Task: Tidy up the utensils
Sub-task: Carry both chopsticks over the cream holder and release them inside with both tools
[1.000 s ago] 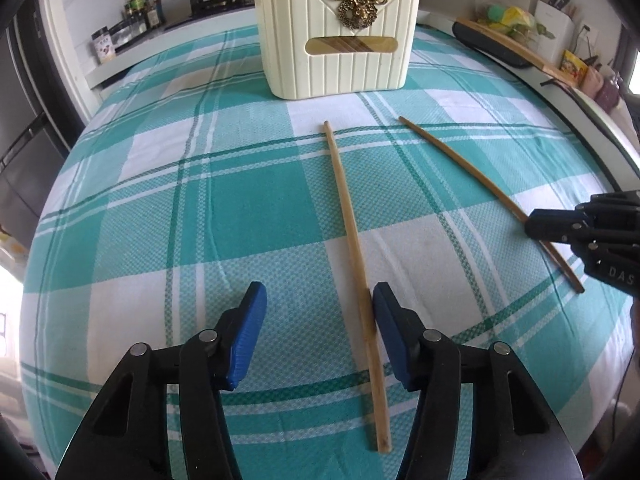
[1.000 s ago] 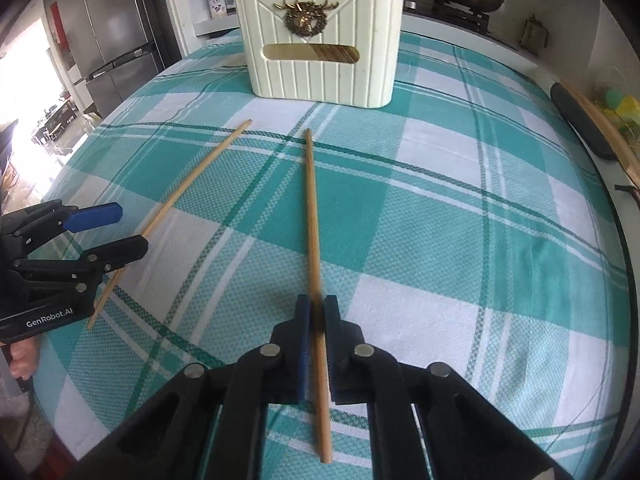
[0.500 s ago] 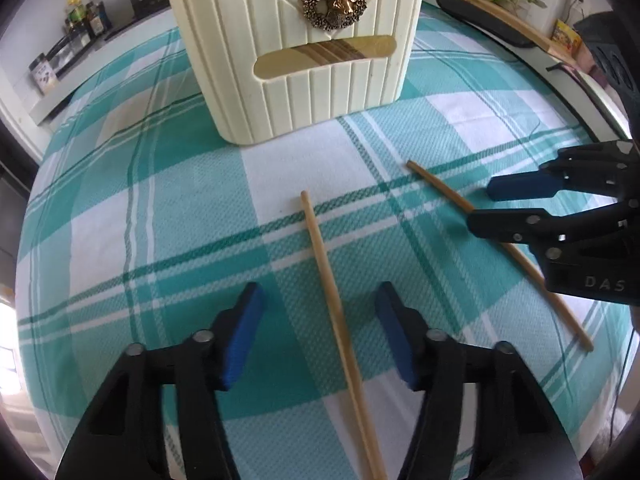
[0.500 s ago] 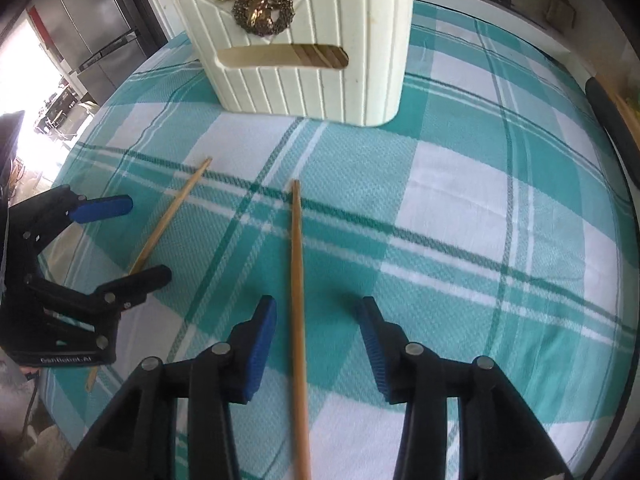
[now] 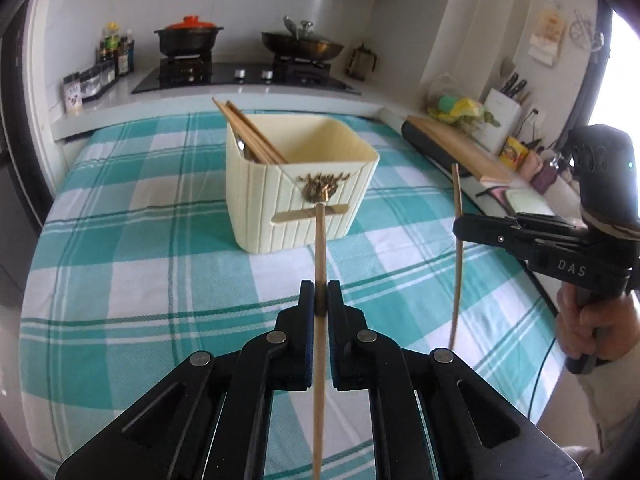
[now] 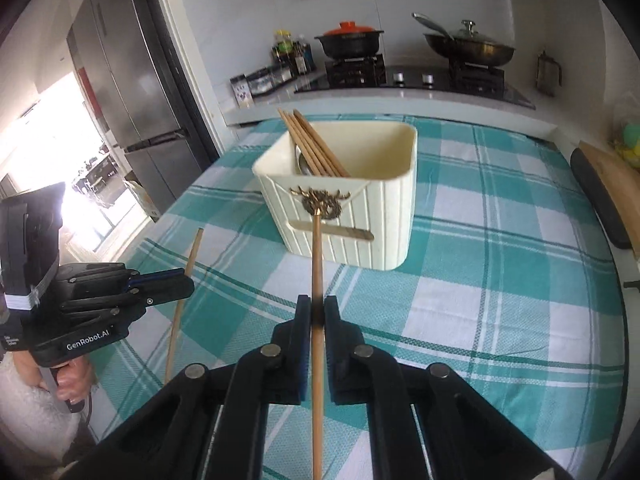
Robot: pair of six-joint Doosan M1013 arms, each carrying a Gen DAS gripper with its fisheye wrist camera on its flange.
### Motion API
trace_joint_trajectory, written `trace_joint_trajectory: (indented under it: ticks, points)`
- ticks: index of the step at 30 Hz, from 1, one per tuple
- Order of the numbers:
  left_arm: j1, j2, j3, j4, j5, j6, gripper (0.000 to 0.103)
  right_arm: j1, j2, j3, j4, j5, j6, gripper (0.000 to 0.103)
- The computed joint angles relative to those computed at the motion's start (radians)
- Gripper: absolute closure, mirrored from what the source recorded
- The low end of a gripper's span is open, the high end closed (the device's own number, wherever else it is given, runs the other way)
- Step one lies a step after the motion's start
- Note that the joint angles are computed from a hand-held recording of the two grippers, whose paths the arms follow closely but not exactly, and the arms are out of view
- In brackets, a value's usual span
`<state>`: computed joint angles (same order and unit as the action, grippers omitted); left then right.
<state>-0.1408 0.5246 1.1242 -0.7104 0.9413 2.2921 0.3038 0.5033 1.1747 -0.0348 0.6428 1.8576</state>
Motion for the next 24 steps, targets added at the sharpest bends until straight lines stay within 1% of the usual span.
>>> trace_joint_trajectory:
  ticks: [3,6,8,10,11,13,16,19,21,23,24]
  points:
    - [0.011,-0.029,0.016,-0.073,-0.012,0.05,0.099,0.007,-0.032,0.026,-0.056,-0.066,0.045,0.096]
    - [0.02,-0.043,0.005,-0.146,-0.013,0.081,0.099,0.007,-0.053,0.034,-0.106,-0.125,0.107,0.096]
    - [0.028,-0.039,-0.028,-0.201,-0.01,0.095,0.099,0.006,-0.068,0.033,-0.157,-0.158,0.152,0.096]
    - [0.033,-0.027,-0.077,-0.246,-0.009,0.09,0.099,0.005,-0.064,0.003,-0.223,-0.167,0.205,0.096]
    - [0.032,-0.017,-0.111,-0.257,-0.013,0.08,0.099,0.001,-0.058,-0.022,-0.236,-0.163,0.21,0.096]
    - [0.027,0.0,-0.169,-0.268,-0.056,0.07,0.099,-0.006,-0.039,-0.082,-0.26,-0.151,0.219,0.096]
    - [0.011,0.041,-0.268,-0.242,-0.129,0.029,0.099,-0.017,0.004,-0.186,-0.297,-0.119,0.221,0.096]
    - [-0.011,0.085,-0.349,-0.16,-0.202,-0.036,0.099,-0.025,0.051,-0.277,-0.35,-0.111,0.235,0.096]
    - [-0.025,0.11,-0.38,-0.104,-0.25,-0.073,0.099,-0.03,0.083,-0.328,-0.361,-0.111,0.229,0.096]
    - [-0.036,0.141,-0.415,-0.043,-0.269,-0.12,0.099,-0.031,0.111,-0.367,-0.367,-0.113,0.215,0.096]
    - [-0.039,0.156,-0.432,-0.014,-0.262,-0.149,0.099,-0.032,0.127,-0.389,-0.361,-0.102,0.198,0.096]
